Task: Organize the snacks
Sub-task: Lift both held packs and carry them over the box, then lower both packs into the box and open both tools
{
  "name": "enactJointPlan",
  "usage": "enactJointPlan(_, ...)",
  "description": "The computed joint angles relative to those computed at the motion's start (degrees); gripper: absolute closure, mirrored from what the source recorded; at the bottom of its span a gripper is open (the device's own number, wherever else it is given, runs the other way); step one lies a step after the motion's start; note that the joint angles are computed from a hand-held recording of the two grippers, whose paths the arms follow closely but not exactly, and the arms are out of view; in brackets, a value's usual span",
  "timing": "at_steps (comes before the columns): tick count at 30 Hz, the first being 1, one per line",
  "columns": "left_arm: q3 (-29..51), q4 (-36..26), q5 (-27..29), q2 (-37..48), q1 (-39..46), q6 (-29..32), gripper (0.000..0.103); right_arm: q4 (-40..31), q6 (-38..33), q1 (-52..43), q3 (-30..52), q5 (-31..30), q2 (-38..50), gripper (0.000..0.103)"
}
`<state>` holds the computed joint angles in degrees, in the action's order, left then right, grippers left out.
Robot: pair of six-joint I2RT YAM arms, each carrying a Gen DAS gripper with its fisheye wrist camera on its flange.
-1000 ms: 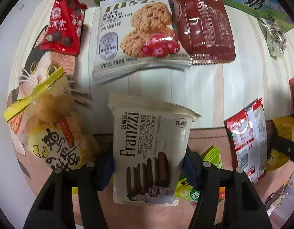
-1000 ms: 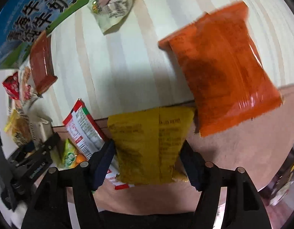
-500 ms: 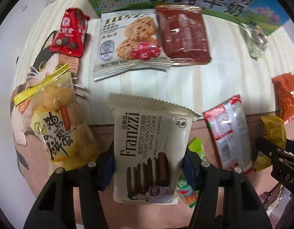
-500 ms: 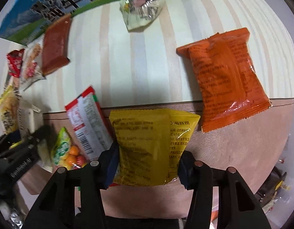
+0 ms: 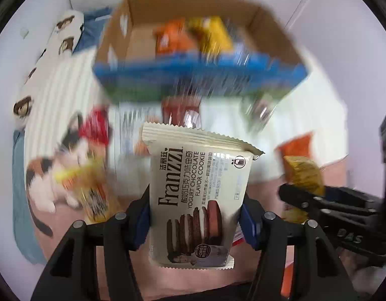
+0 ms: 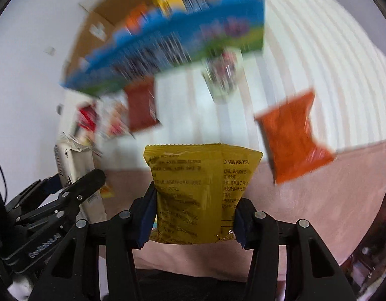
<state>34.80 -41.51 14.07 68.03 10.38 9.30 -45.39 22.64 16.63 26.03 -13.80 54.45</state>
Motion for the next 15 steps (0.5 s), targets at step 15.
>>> enactJointPlan(15, 69.7, -28.4, -5.6, 43.9, -3.0, -3.4, 0.045, -7.2, -13.4, -8.1, 58.3, 6.8, 45.4, 0.049)
